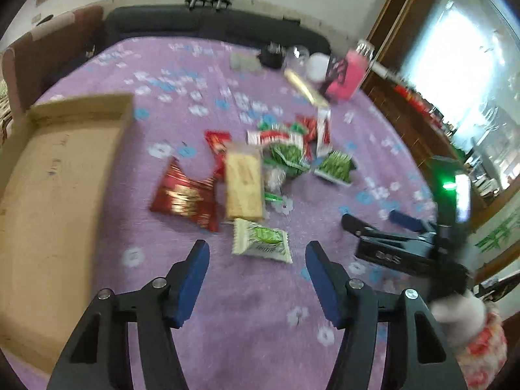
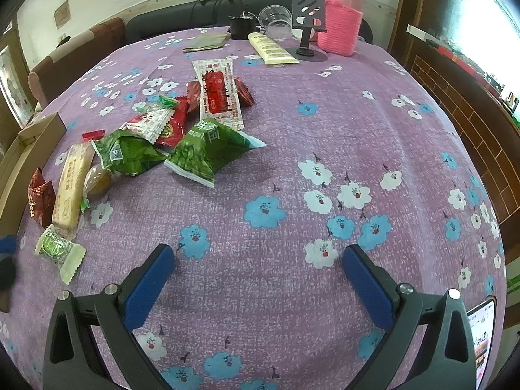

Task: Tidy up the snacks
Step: 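Grasp the green-and-white wrapped candy with the right gripper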

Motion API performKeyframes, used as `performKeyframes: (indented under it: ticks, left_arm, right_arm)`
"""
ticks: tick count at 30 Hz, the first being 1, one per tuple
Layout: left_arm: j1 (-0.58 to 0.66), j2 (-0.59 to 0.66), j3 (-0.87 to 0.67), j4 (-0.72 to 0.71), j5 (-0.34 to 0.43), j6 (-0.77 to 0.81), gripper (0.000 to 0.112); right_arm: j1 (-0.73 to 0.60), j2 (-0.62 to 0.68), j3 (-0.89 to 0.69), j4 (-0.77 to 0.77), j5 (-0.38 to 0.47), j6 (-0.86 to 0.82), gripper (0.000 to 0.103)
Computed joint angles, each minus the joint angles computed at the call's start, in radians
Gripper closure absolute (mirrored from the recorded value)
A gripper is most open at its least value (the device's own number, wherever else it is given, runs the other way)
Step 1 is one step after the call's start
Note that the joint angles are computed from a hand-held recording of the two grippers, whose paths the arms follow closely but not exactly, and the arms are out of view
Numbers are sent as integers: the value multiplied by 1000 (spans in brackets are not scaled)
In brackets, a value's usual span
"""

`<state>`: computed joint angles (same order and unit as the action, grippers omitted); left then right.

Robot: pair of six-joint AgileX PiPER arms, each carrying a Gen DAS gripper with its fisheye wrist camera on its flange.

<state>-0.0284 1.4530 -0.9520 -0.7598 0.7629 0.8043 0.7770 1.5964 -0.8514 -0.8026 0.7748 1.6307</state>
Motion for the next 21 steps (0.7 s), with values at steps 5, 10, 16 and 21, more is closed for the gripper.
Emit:
performKeyframes:
  ticks: [5, 10, 16, 21]
  left_arm:
    - [176, -252, 52, -69, -8, 163, 47]
    - [389, -369, 6, -284, 47, 365, 19]
    - [355, -253, -42, -262, 40, 399, 9]
    - [302, -151, -66, -168, 97, 323, 22]
  right_arm:
    - [34, -42, -7, 41, 37, -16, 19]
    - [198, -159, -17, -84, 99, 109, 19]
    - [217, -48, -162, -53, -75, -94, 19]
    - [217, 115, -286, -10, -107, -262, 22]
